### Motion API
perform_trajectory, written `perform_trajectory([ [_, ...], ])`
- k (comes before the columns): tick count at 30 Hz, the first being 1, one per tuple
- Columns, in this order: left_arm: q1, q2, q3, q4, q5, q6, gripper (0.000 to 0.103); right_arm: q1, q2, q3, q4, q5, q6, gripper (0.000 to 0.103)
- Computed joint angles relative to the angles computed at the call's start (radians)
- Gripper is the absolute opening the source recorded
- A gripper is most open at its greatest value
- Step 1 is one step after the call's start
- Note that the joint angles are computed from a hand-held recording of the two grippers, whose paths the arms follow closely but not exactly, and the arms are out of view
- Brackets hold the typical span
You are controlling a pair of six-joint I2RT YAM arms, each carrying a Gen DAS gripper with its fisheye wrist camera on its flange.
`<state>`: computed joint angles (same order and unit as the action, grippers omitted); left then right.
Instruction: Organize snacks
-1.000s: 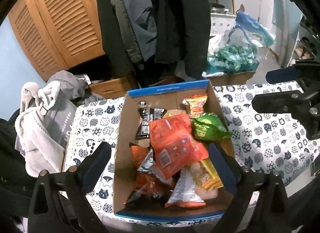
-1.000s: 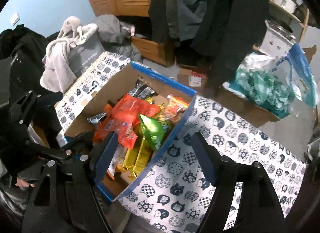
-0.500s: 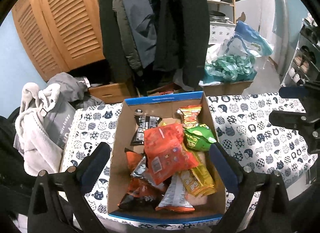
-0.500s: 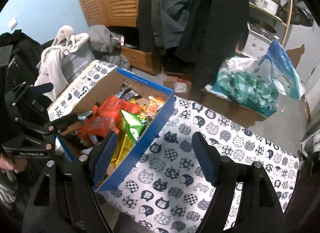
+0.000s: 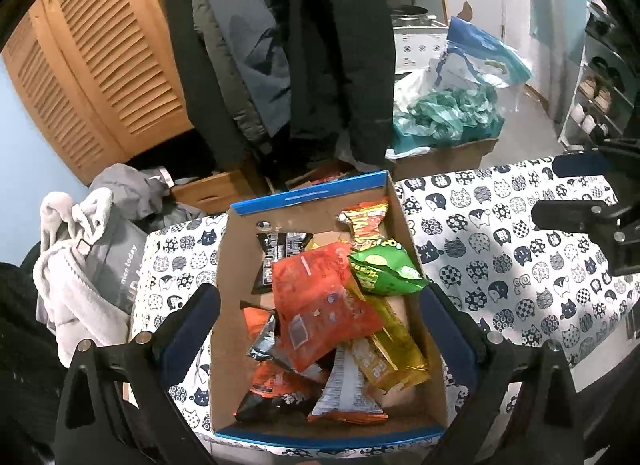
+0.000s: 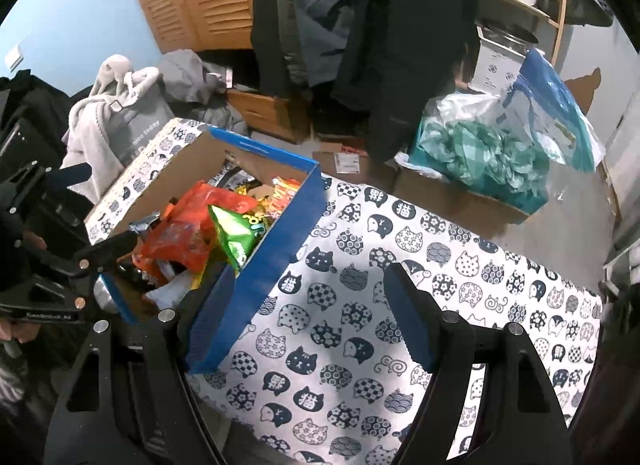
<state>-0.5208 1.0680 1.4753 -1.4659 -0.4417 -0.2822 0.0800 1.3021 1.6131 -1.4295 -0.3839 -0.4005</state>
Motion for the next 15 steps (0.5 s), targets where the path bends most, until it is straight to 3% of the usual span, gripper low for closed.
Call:
perform_trajectory([
  [15, -0.019, 0.010, 0.000, -0.004, -0.004, -0.010, 0.101, -0.021, 0.001, -0.022, 0.002, -0.004, -0.023, 0.076],
])
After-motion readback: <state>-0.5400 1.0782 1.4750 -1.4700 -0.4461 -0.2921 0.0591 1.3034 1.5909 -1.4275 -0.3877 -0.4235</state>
